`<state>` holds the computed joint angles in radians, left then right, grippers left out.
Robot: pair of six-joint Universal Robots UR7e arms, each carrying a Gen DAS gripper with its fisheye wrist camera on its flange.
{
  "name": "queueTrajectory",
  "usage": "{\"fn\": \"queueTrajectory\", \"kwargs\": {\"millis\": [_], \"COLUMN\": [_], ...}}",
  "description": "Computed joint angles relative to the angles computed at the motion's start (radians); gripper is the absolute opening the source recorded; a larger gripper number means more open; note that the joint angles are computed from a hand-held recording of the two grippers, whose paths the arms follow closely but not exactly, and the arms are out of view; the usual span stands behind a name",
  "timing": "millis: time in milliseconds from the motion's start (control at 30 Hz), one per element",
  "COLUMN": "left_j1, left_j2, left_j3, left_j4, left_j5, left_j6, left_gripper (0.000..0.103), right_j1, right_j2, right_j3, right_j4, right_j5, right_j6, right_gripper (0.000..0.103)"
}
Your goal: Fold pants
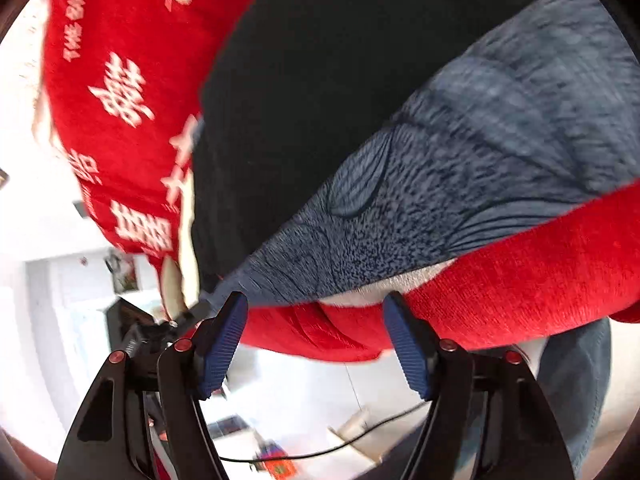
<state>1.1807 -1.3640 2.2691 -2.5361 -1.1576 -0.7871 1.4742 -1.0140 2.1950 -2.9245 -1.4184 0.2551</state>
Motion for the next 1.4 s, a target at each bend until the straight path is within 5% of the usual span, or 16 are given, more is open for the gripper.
{"fn": "queueTrajectory", "kwargs": {"millis": [100, 233, 300, 333, 633, 733, 800, 833, 867, 967, 1167, 1400], "left_j1": [0.014, 0.033, 0.042, 0.049, 0.092, 0.084, 0.089, 0.089, 0.099, 0.081, 0.025, 0.058], "left_j2": [0.014, 0.017, 0.017, 0.017, 0.022, 0.03, 0.04, 0.044, 0.058, 0.063, 0.047, 0.21], "left_j3": [-0.009, -0.01, -0.012, -0.011, -0.018, -0.025, -0.041, -0.049, -0.072, -0.102, -0.206, -0.481], "left_j4": [-0.014, -0.043, -0.067, -0.09, -0.228, -0.225, -0.216, -0.202, -0.185, -0.135, -0.039, -0.025], "left_j5": [-0.022, -0.029, -0.039, -0.049, -0.098, -0.047, -0.036, -0.035, -0.059, -0.034, 0.008, 0.023], "left_j6": [0.011, 0.014, 0.007, -0.004, -0.064, -0.108, -0.121, -0.118, -0.093, -0.056, 0.002, 0.089], "left_gripper": [0.091, 0.091, 0.091, 0.092, 0.1, 0.1, 0.087, 0.058, 0.042, 0.027, 0.027, 0.027], "right_j1": [-0.036, -0.059, -0.083, -0.091, -0.012, 0.001, 0.008, 0.013, 0.02, 0.038, 0.061, 0.08], "right_j2": [0.006, 0.031, 0.034, 0.033, -0.023, -0.032, -0.031, -0.033, -0.036, -0.04, -0.05, 0.121], "right_j3": [0.039, 0.025, 0.019, 0.02, -0.071, -0.095, -0.102, -0.105, -0.112, -0.135, -0.227, -0.633], "right_j4": [-0.14, -0.183, -0.178, -0.199, -0.102, -0.04, -0.019, -0.008, 0.013, 0.074, 0.202, 0.539], "right_j5": [0.06, 0.124, 0.183, 0.21, 0.268, 0.236, 0.214, 0.203, 0.187, 0.133, 0.104, 0.089], "right_j6": [0.08, 0.154, 0.214, 0.253, 0.214, 0.198, 0.202, 0.206, 0.208, 0.194, 0.121, -0.025], "right_gripper": [0.074, 0.07, 0.01, 0.006, 0.006, 0.006, 0.006, 0.006, 0.006, 0.006, 0.006, 0.006]}}
